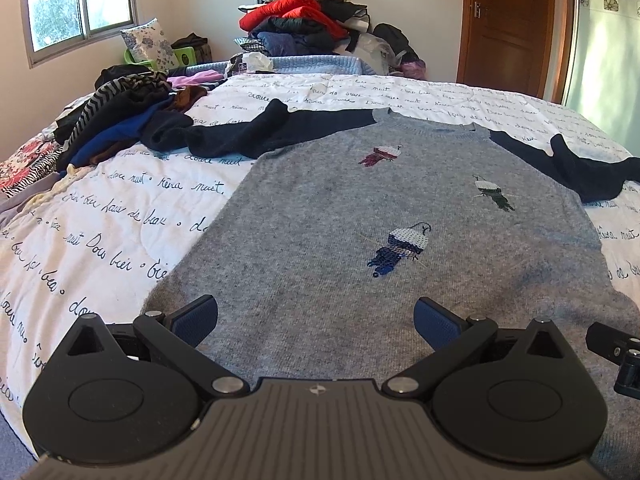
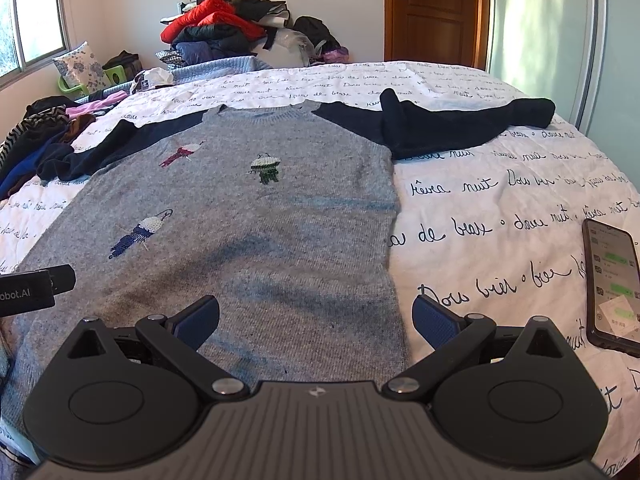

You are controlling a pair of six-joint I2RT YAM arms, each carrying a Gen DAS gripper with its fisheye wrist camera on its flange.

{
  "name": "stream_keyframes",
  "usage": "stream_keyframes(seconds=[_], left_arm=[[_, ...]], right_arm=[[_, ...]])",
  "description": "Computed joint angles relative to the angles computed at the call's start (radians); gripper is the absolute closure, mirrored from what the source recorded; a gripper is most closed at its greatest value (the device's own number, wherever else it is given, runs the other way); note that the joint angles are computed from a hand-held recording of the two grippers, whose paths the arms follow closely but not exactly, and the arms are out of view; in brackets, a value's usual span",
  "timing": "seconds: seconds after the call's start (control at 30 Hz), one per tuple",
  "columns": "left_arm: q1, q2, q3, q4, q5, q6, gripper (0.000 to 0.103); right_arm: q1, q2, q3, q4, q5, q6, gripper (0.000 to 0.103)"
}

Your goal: Fold small clothes

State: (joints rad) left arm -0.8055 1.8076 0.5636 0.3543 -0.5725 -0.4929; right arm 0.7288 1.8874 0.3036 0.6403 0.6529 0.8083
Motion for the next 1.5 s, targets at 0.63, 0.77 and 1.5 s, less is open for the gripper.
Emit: stream_keyframes(seconds=[0.63,0.77,1.5], left_arm=[[-0.008,0.012,0.009,-0.013,-0.021,-0.004,0.0],[-0.008,0.013,0.008,-0.01,-0.021,-0.003,0.0],[0.051,0.155,0.241,-0.033,-0.019,0.146,0.0]], right_arm=[[-0.001,-0.01,-0.002,-0.005,-0.006,-0.003,0.0],[-0.002,-0.01,-0.001,-0.003,-0.009,-0.005,0.0],[-0.259,0.005,0.051,0.102,-0.184,-0.23,0.0]])
